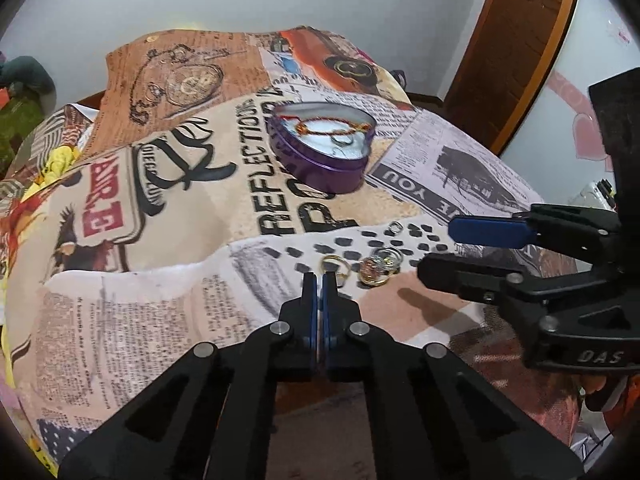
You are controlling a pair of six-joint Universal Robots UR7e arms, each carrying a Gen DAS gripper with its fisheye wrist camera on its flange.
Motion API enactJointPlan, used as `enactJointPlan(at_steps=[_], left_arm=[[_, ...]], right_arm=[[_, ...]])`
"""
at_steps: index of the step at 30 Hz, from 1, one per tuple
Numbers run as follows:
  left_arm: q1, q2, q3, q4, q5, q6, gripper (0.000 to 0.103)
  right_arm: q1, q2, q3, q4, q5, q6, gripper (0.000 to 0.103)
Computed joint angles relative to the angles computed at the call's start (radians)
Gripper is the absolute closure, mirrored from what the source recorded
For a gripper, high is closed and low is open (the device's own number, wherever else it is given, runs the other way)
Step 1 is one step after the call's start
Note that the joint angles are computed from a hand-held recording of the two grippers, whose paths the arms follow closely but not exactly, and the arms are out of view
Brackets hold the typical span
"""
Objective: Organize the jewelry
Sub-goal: 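Grasp a gold ring with the left tool while the right tool grasps the silver keyring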
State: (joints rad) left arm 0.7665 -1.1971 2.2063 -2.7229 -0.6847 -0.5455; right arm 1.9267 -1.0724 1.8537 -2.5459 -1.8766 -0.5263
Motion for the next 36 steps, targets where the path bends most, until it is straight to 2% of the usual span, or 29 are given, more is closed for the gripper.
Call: enactJointPlan(at_steps=[11, 12, 13, 15, 21, 24, 26, 28, 36], left_arm=[[-0.001, -0.056, 0.032, 0.047, -0.005, -0.019, 0.101], [0.0, -0.057, 0.033, 0.046, -0.01, -0.017, 0.101], [0.001, -0.057, 0.034, 0.039, -0.014, -0.012, 0.101], [0.003, -0.057, 0.033, 0.033, -0.024, -0.006, 0.1], [0.008, -0.039, 0.011, 0.036, -0.045, 0.003, 0.099], [0.014, -0.023, -0.005, 0.029, -0.059, 0.013, 0.09], [0.017, -0.013, -0.016, 0.033, -0.062, 0.013, 0.078], [0.019, -0.001, -0.028, 0.039, -0.059, 0.011, 0.073], [0.033, 0.059, -0.079, 0.068, -0.017, 0.021, 0.071]], right_arm=[[0.019, 0.082, -0.072, 0.079, -0.039, 0.017, 0.061], [0.019, 0.084, -0.075, 0.086, -0.039, 0.019, 0.065], [0.018, 0.088, -0.08, 0.097, -0.04, 0.023, 0.074], [0.016, 0.09, -0.085, 0.11, -0.039, 0.029, 0.075], [0.012, 0.064, -0.06, 0.049, -0.015, 0.021, 0.075], [0.01, 0.046, -0.045, 0.021, -0.014, 0.009, 0.075], [0.006, 0.035, -0.039, 0.013, -0.01, 0.005, 0.075], [0.003, 0.026, -0.033, 0.005, -0.01, -0.002, 0.075], [-0.02, 0.002, -0.023, -0.007, 0.009, -0.002, 0.075]])
